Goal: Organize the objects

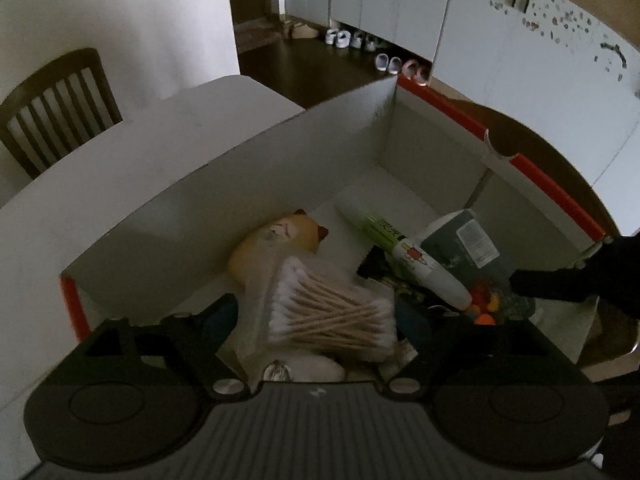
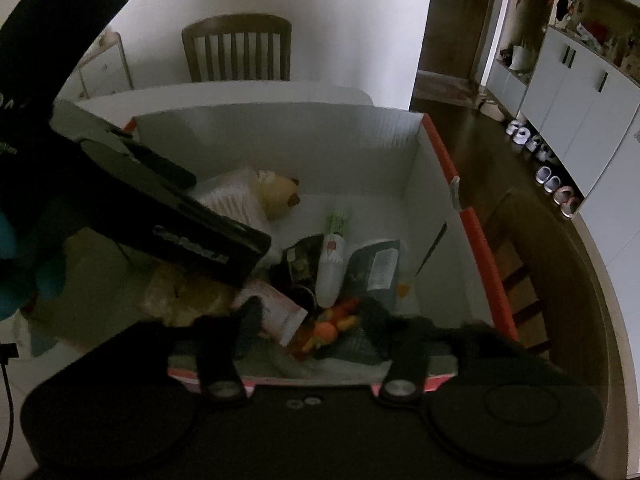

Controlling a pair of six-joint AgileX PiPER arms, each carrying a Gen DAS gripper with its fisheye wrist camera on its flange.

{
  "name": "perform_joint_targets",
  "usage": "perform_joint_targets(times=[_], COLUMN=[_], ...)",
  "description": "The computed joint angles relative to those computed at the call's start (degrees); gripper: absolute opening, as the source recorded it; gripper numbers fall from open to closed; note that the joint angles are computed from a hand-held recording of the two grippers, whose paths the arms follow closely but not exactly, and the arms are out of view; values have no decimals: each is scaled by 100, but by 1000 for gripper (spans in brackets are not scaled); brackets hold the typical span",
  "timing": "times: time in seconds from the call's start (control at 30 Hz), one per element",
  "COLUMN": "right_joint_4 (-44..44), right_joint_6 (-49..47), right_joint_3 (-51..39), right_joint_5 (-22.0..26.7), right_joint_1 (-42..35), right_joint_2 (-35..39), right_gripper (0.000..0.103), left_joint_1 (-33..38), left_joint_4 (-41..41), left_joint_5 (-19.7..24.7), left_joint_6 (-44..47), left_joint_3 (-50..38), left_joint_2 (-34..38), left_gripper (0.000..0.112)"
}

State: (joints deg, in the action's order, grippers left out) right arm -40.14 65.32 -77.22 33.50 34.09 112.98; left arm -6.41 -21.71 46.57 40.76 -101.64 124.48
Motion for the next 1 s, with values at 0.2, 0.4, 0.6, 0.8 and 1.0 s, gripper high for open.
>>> perform_joint_targets(times=[0.2, 0.4, 0.6, 0.8, 1.0], right_joint_4=[-189, -340, -536, -787, -1247], right_joint_6=[242, 501, 855, 1290, 1758], right_joint_3=[118, 241, 326, 343, 305], right_joint_5=[84, 247, 383, 567, 906], right_joint_1=[98, 273, 507, 844, 1259], right_joint_2=[-250, -579, -863, -1067, -1178], right_gripper=[62, 63, 63, 65, 71], left_joint_1=[255, 551, 855, 1248, 1736], left_joint_4=[-403, -956, -1460, -2063, -2660], left_joint_5=[-40, -12, 171, 203, 456], left_joint_6=[449, 974, 1398, 2047, 2822], left_joint_3=[379, 866, 1159, 1687, 2187], left_joint_2=[-348, -819, -1221, -1783, -2308], left_gripper=[86, 86, 86, 86, 86])
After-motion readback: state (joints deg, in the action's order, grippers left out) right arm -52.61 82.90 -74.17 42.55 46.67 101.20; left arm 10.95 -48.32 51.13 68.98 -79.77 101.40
